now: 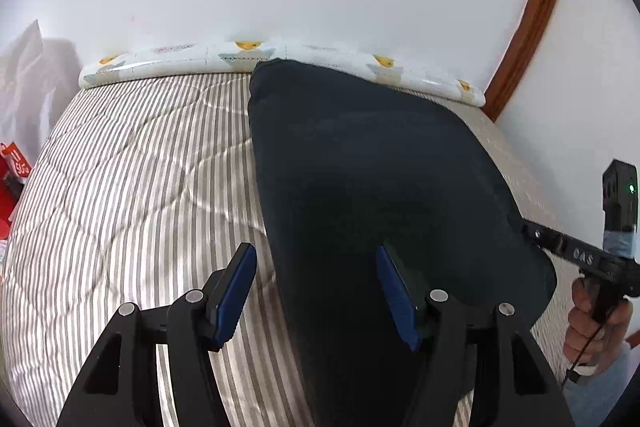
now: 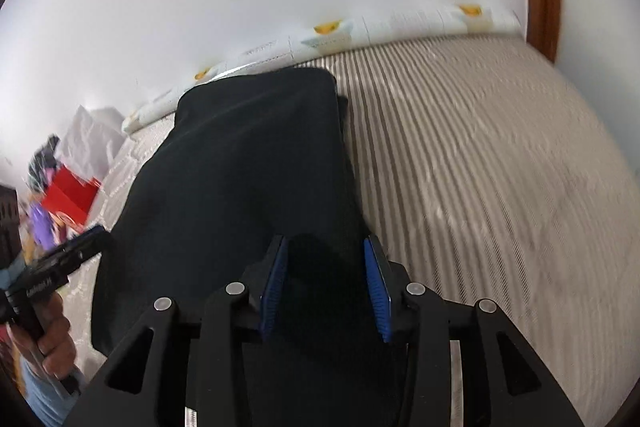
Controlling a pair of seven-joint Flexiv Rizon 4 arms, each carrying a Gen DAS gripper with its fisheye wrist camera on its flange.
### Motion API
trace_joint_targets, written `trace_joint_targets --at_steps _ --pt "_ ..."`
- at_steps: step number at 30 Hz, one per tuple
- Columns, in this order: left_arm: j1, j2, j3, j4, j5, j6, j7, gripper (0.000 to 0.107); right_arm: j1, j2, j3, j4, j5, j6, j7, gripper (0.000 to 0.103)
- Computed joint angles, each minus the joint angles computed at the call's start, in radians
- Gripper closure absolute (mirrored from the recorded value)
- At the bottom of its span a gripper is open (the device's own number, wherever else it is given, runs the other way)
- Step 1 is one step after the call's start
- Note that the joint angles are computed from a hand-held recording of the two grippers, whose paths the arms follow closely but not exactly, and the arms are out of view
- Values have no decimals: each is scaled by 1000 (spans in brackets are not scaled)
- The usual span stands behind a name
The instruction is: Fold small clothes
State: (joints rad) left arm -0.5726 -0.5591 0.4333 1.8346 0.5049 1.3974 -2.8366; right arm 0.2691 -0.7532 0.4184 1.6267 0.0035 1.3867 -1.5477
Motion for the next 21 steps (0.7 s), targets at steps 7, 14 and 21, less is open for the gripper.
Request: trace_joint_targets --at_steps 7,14,21 --pt "-21 26 -4 35 17 -4 -38 47 -130 -40 157 19 68 145 -86 99" --pt "-8 40 -28 41 42 -9 -45 47 -12 24 2 95 -23 229 2 99" --pt "-7 45 -35 41 64 -11 -66 47 75 52 -134 136 -107 237 126 96"
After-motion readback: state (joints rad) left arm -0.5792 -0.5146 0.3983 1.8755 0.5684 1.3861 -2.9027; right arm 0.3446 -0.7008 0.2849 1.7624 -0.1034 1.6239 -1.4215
